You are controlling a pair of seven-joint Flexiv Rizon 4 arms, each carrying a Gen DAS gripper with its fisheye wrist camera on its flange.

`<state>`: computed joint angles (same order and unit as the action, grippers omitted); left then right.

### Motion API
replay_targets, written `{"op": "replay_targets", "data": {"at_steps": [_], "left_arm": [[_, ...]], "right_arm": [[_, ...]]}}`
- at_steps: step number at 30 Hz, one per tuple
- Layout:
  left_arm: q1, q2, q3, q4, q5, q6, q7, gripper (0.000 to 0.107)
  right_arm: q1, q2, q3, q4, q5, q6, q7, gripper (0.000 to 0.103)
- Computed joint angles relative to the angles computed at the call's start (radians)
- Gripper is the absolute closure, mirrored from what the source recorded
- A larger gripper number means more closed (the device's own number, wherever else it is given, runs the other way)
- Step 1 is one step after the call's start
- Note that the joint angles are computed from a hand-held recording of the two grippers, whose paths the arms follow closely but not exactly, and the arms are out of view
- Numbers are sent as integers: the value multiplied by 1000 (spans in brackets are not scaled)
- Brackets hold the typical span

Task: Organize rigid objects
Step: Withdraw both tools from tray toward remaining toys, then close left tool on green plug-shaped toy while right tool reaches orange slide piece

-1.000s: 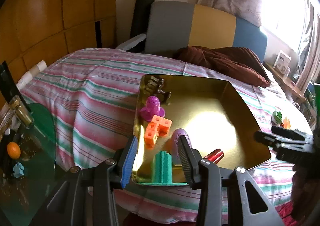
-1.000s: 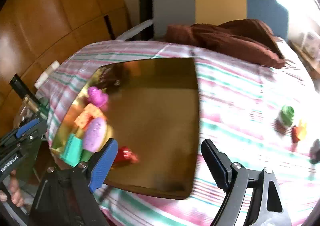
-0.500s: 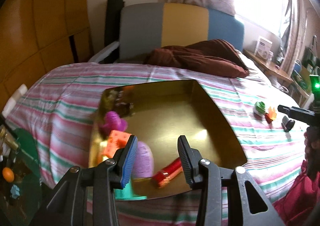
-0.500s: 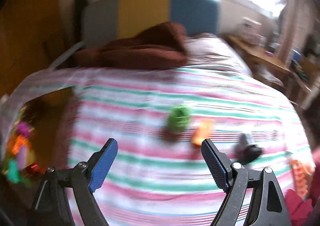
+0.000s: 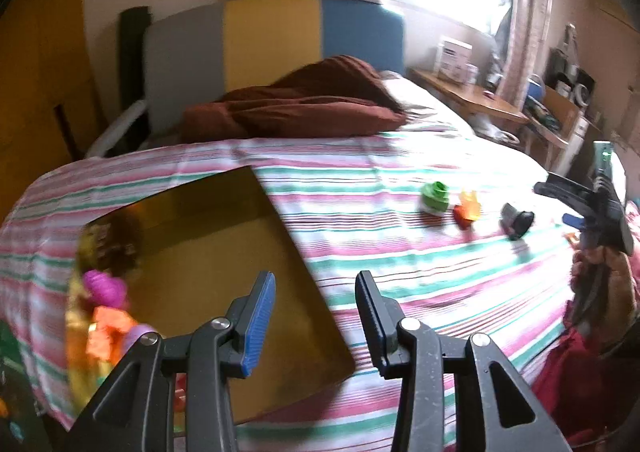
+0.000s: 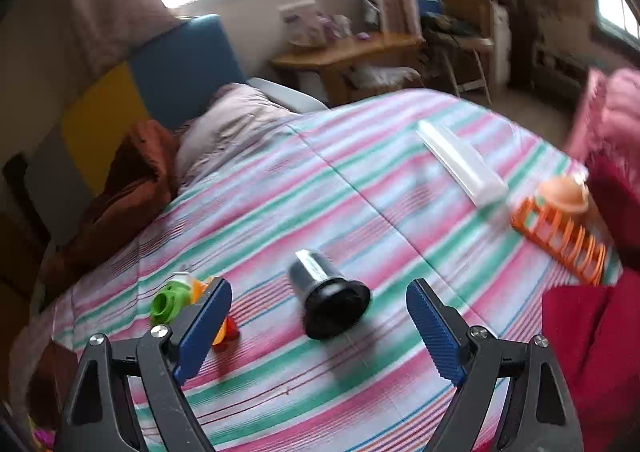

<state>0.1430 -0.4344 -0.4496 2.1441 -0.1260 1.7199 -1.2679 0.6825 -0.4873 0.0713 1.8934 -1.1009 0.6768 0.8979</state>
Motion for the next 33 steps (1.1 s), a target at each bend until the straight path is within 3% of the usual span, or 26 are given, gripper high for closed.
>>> {"op": "replay_targets", "data": {"at_steps": [3, 8, 13, 18, 23, 26, 33], "left_arm": [[-69, -26, 30, -46, 0, -31, 10, 65], [-251, -70, 172, -130, -2, -61, 25, 65], [-334, -105, 232, -185, -12, -96, 36, 65], [-381, -141, 259, -239, -5, -116, 66, 65], [-392, -197, 250, -340, -57, -231, 66, 65], [-435, -245, 295, -434, -62, -286, 45, 65], [-465, -367, 303, -646, -62, -394, 57, 65]], "right_arm": [[-7, 6, 1, 19, 3, 21, 49, 13], [-20, 12, -3, 44, -27, 68, 92, 13], [-16, 12, -7, 40, -66, 70, 97, 13], [-11, 20, -5, 43, -95, 38, 126, 13], [-21, 22, 2, 46, -110, 46, 142, 13], [-27, 17, 2, 41, -120, 64, 137, 13], [-32, 13, -3, 36, -148, 90, 134, 13]]}}
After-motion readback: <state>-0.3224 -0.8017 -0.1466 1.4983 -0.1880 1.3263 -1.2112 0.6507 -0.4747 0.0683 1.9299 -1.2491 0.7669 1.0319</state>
